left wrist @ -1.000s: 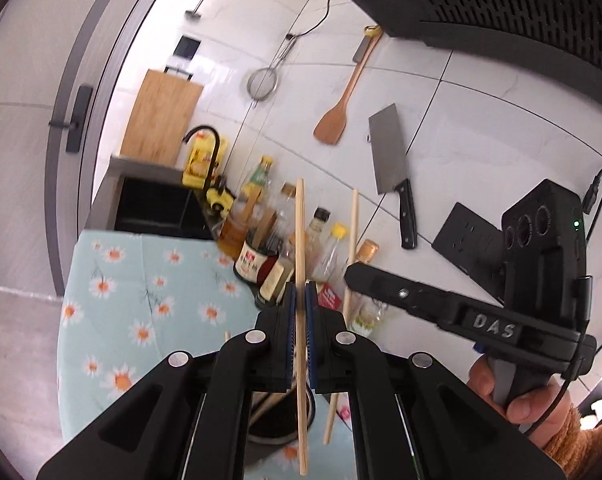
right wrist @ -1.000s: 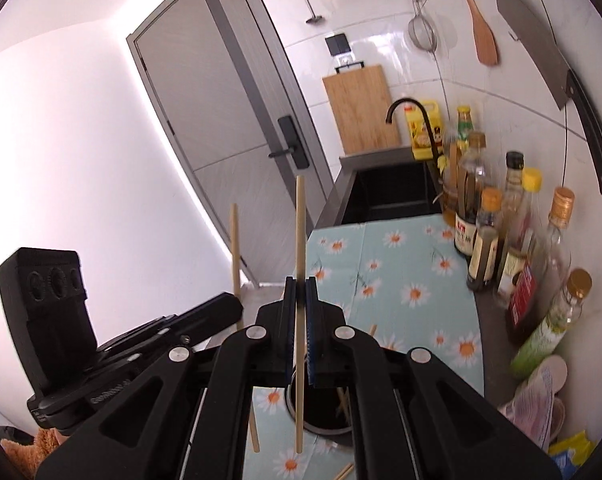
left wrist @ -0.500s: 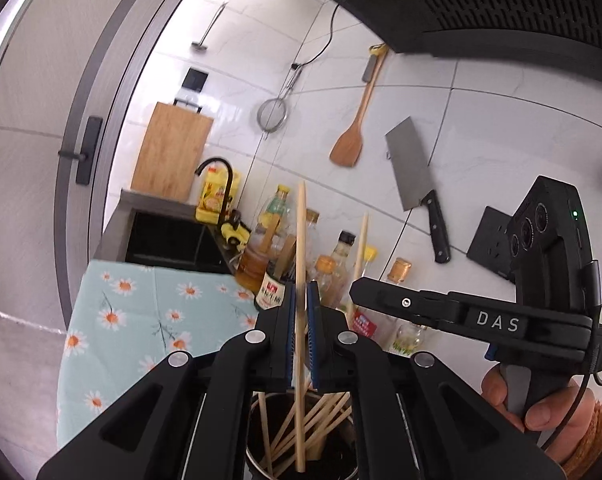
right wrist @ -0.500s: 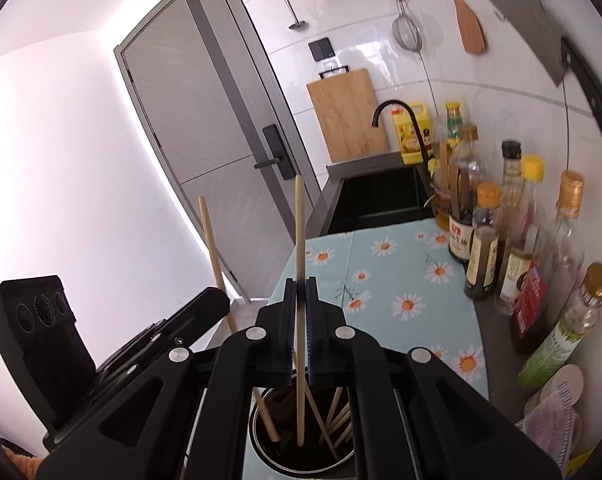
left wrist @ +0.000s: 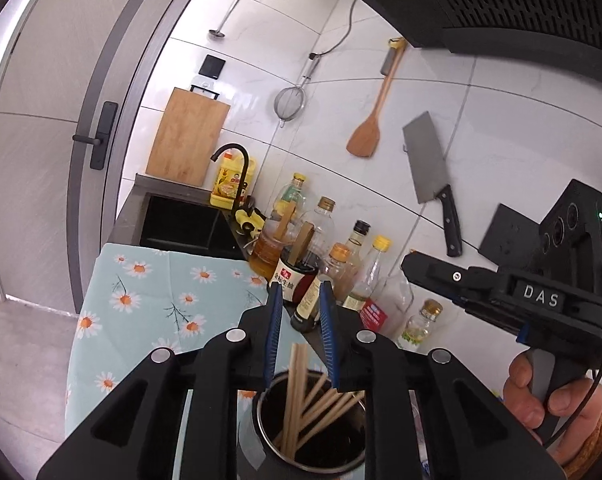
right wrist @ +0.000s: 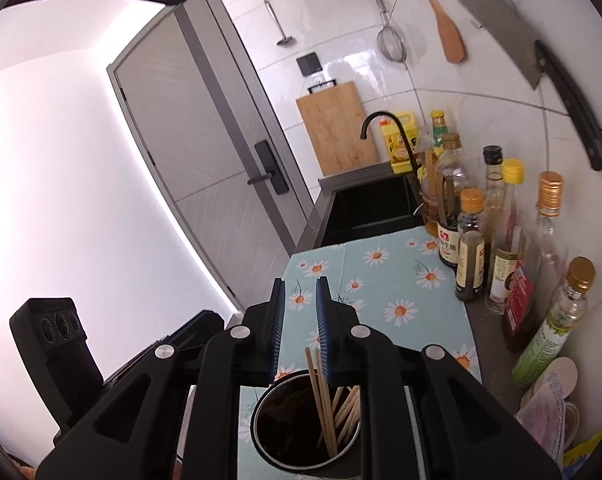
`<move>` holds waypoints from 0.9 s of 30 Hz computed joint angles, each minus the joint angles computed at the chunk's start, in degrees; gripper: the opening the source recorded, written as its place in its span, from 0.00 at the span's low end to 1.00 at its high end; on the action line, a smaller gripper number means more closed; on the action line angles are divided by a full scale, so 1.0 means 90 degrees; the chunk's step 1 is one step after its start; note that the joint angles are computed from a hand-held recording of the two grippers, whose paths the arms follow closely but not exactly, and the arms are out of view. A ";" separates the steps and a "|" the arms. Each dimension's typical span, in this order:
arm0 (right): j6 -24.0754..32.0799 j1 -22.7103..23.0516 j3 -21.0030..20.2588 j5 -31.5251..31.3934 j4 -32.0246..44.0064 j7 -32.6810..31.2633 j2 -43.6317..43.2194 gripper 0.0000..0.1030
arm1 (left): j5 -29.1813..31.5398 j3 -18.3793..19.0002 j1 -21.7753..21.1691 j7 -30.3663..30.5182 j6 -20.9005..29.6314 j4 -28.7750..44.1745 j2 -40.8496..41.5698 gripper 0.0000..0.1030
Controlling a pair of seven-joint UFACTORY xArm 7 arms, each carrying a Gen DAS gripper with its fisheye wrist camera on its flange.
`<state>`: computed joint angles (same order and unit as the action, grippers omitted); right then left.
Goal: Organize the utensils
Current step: 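Open the right gripper to drop the chopstick into the holder, then move the right gripper back down to the last chopsticks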
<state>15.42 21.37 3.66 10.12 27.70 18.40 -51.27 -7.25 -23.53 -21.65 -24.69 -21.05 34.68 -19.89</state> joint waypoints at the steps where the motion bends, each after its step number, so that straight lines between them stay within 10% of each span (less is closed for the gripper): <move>1: 0.0124 0.0041 -0.0010 0.0025 -0.0047 0.0021 -0.0145 0.19 | -0.0058 -0.0126 0.0091 0.0045 0.0080 -0.0043 -0.0111 0.22; 15: 0.2585 -0.0027 0.0496 0.0149 -0.0339 0.0872 -0.2216 0.27 | 0.0654 0.1338 -0.1723 -0.0295 0.1855 -0.0937 -0.1880 0.26; 27: 0.4395 0.0357 0.0838 0.0789 -0.0608 0.1875 -0.2564 0.32 | 0.0214 0.1819 -0.2809 0.0376 0.3134 -0.1624 -0.2801 0.32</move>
<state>54.98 24.58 11.20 17.22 22.23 35.27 -74.34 -5.33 -7.16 -46.93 -21.30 7.15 20.06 -45.10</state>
